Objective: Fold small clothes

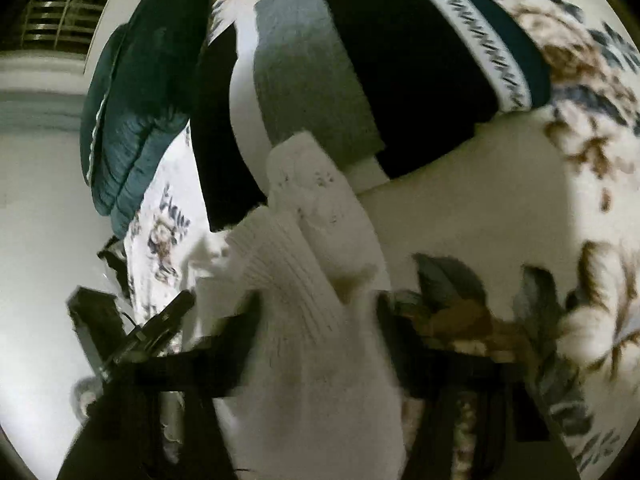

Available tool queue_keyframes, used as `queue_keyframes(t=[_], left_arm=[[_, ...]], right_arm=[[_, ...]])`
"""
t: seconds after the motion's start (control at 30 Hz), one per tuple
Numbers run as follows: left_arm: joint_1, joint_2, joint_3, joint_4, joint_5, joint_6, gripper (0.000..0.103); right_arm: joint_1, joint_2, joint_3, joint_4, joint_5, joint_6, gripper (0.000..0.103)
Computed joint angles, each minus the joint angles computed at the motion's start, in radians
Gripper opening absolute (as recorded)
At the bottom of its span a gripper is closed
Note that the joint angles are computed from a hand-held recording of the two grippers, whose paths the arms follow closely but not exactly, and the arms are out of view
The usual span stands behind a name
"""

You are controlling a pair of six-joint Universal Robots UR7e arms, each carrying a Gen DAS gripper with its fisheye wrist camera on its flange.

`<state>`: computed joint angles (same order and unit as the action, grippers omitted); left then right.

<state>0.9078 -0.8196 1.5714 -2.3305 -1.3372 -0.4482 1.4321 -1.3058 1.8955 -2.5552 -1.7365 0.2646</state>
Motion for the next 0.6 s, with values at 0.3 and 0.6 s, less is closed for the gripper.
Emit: queue_keyframes(t=[0.3,0.6], left_arm=[[0.038,-0.061,0.056,-0.053,0.024,-0.063,0.006],[0.082,-0.05,0.037,-0.02,-0.103,-0.104,0.022]], right_arm=[[0.052,-0.004,-0.003,-0.068,-0.096,-0.016,0.007],[0.023,0.058,-0.1,0.113,-0.156,0.026,0.023]])
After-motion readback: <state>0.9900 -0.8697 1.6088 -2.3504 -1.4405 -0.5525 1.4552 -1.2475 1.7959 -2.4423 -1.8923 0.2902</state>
